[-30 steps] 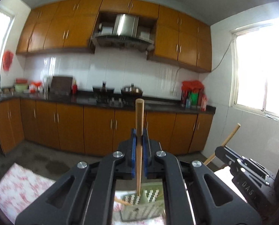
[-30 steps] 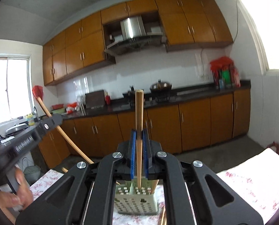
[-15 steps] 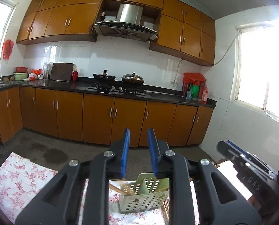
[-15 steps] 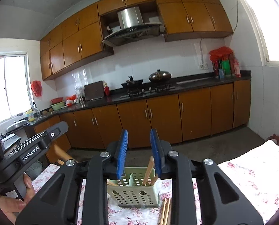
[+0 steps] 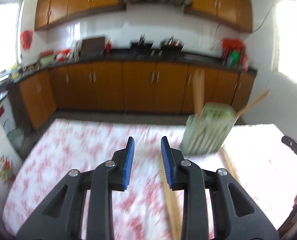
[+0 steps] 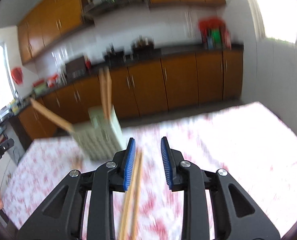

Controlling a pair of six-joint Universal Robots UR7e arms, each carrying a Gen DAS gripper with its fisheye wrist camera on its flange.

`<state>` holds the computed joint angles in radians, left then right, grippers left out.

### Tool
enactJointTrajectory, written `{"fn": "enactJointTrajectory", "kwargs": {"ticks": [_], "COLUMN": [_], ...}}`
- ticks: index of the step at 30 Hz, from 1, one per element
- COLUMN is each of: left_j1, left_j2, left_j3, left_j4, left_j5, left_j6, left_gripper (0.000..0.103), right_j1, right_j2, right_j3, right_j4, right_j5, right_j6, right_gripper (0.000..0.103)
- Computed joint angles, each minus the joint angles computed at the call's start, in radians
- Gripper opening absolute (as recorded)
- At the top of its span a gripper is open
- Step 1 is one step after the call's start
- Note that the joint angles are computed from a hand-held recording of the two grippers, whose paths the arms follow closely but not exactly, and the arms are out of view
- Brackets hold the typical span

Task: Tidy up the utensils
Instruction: 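Lower the left tool onto a chopstick while the right tool grasps another chopstick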

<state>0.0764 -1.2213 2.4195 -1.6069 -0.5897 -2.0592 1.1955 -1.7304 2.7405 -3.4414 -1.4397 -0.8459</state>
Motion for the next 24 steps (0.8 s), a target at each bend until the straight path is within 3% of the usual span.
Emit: {"fn": "enactJointTrajectory", "kwargs": {"ticks": [3,6,12,14,16,19,24], "left_j1": [0.021,0.041,0.078,0.100,0.124,0.138,0.150], "left_j2": [0.039,0.088,0.207,0.242,0.266,0.295,0.326], "left_j3": [0.077,0.129,0.181,0.170,0.167,0.170,0.155], "left_j4": [-0.218,-0.416,-0.738,-0.792,-0.848,-0.910,-0.941], "left_j5": [-0.080,-0.114,-0.155,-0.158,-0.161,-0.170,-0.176], "left_j6": [0.065,0.128,0.263,0.295,0.332,0.364,0.401], "left_gripper": [0.029,0.029,0.028,0.027,0.021,0.017,0.014], "right_j1": [-0.048,-0.064,-0.038,-0.048,-0.054,-0.076,-0.090], "right_j2": [0.111,0.195,0.409,0.468,0.469,0.423,0.424], "right_j3": [0.028,0.038,0.053,0.067,0.063,0.050,0.062], "right_j4": [-0.025,-0.046,-0.262,-0.380,-0.408,-0.362,-0.386], "right_j5": [-0.058,-0.092,-0.184,-0.189,-0.196,-0.186,-0.178], "right_j6": [-0.052,-0.065,-0.094,-0.128,-0.110,-0.070,-0.116], "right_gripper": [0.022,0.020,0.019,0.008,0.008,0.008,0.008]}}
